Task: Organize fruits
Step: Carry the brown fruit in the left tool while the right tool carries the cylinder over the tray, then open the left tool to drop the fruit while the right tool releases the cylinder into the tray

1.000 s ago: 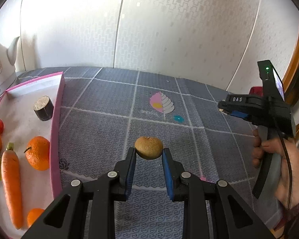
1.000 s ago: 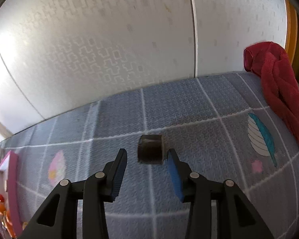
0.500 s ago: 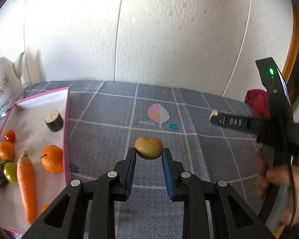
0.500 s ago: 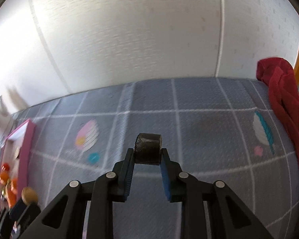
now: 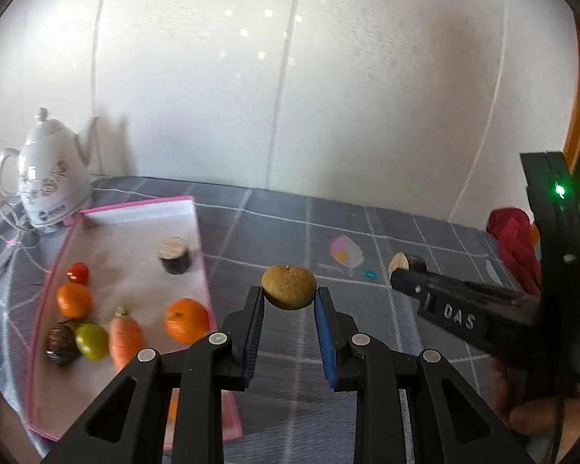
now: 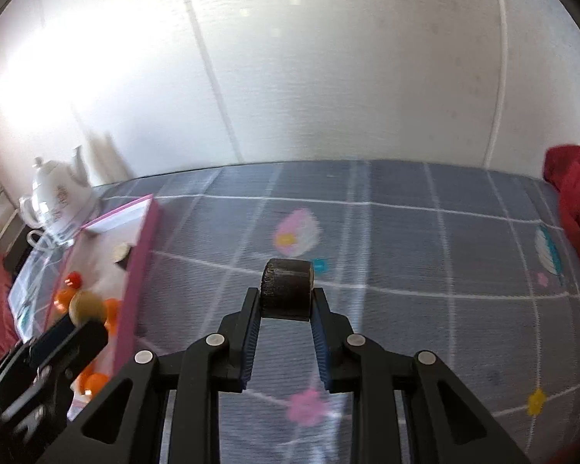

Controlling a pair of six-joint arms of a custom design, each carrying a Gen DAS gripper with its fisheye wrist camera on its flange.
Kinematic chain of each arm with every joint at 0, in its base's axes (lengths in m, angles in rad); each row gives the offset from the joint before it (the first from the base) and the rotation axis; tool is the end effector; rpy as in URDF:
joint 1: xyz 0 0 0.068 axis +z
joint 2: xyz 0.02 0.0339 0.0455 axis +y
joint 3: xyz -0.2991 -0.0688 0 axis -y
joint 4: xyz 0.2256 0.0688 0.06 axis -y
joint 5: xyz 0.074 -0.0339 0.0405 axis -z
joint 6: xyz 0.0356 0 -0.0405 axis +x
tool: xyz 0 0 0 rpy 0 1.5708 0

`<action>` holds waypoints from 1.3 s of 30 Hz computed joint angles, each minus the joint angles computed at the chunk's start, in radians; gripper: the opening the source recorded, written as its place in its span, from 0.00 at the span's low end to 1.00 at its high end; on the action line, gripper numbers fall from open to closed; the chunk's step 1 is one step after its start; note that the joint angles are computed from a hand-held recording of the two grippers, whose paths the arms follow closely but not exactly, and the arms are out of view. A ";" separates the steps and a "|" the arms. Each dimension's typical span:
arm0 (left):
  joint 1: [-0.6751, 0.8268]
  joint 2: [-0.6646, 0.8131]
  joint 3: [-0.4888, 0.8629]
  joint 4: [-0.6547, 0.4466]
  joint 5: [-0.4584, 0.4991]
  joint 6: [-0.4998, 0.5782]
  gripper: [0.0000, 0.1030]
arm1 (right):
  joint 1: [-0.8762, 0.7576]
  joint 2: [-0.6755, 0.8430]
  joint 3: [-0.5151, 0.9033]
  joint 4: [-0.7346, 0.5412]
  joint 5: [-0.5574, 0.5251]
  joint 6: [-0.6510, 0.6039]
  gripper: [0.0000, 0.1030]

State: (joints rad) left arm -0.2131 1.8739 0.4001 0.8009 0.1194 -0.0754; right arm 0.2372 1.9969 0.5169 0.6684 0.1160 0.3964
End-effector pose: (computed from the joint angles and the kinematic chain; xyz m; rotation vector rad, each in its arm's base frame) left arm 0.2692 -0.0626 0.1121 0.2197 2.2432 -0.2893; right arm 0.2917 0.0663 0.0873 0.2443 2.3690 0.1645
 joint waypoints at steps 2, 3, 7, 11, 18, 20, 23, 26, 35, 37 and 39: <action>0.032 -0.011 -0.001 -0.007 0.009 0.006 0.26 | 0.029 0.003 0.016 -0.003 0.003 -0.004 0.25; 0.047 -0.017 0.001 -0.013 0.011 0.009 0.26 | 0.052 -0.002 0.020 -0.003 0.007 -0.002 0.25; 0.128 -0.038 0.002 -0.034 0.028 0.019 0.26 | 0.112 -0.012 0.030 0.002 -0.006 0.011 0.25; 0.241 -0.037 0.017 -0.050 0.054 0.025 0.26 | 0.177 -0.007 0.061 0.022 -0.032 0.002 0.25; 0.409 0.048 0.061 -0.066 0.088 0.029 0.26 | 0.279 0.059 0.187 -0.025 -0.067 0.016 0.25; 0.430 0.069 0.071 -0.072 0.087 0.032 0.26 | 0.298 0.086 0.229 -0.046 -0.067 0.012 0.25; 0.455 0.079 0.074 -0.084 0.080 0.036 0.26 | 0.315 0.129 0.289 -0.077 -0.103 0.015 0.25; 0.475 0.088 0.080 -0.095 0.071 0.037 0.27 | 0.338 0.165 0.337 -0.111 -0.113 -0.006 0.25; 0.477 0.078 0.073 -0.091 0.017 0.015 0.44 | 0.364 0.179 0.356 -0.134 -0.097 -0.011 0.30; 0.471 0.073 0.060 -0.066 0.001 0.021 0.49 | 0.366 0.175 0.344 -0.126 -0.075 -0.005 0.31; 0.469 0.064 0.046 -0.049 -0.005 0.024 0.53 | 0.372 0.168 0.334 -0.125 -0.028 -0.004 0.32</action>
